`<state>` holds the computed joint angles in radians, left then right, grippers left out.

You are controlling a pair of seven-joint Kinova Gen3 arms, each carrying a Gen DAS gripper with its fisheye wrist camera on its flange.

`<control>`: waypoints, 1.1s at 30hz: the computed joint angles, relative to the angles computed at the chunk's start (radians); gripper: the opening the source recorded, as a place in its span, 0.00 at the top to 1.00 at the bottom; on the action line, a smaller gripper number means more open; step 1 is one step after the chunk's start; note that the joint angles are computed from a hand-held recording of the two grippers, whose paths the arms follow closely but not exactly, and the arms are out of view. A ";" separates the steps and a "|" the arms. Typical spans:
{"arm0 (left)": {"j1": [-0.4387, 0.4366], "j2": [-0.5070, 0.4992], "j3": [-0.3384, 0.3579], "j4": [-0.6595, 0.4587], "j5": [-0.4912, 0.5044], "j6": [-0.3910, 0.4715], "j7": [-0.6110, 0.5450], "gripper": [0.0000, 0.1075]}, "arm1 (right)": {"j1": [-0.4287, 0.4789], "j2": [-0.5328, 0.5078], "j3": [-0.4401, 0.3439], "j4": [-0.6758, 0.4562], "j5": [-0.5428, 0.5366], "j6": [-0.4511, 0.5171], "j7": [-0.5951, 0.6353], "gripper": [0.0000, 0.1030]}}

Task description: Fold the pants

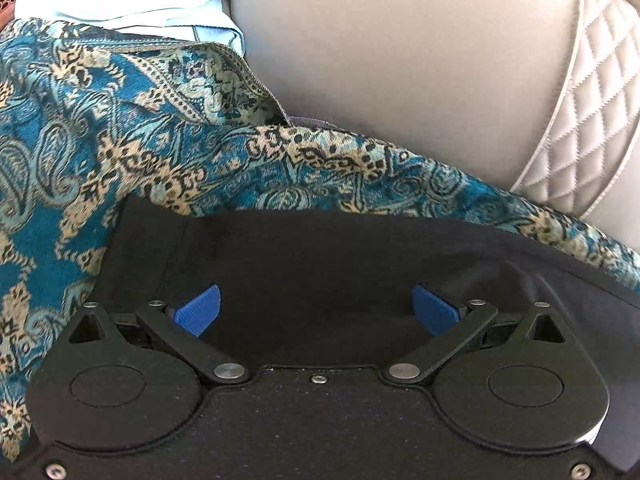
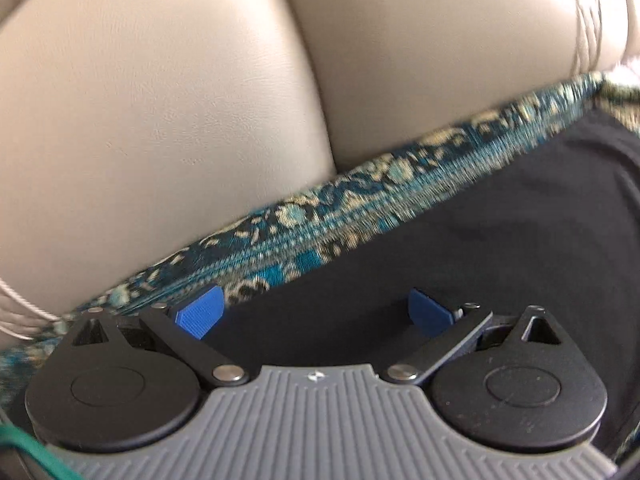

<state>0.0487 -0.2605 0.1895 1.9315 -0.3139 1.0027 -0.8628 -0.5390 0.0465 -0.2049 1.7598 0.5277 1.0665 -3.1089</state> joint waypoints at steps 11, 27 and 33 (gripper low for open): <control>0.076 0.092 -0.135 -0.031 -0.021 -0.077 0.192 0.05 | -0.151 0.155 0.030 -0.107 0.134 0.207 0.011 0.00; 0.118 0.390 -0.028 -0.247 -0.227 0.182 0.534 0.04 | -0.195 0.158 0.033 -0.087 0.181 0.213 -0.032 0.00; 0.200 0.346 -0.056 -0.193 -0.295 0.176 0.653 0.66 | -0.189 0.145 0.027 -0.083 0.178 0.221 -0.028 0.25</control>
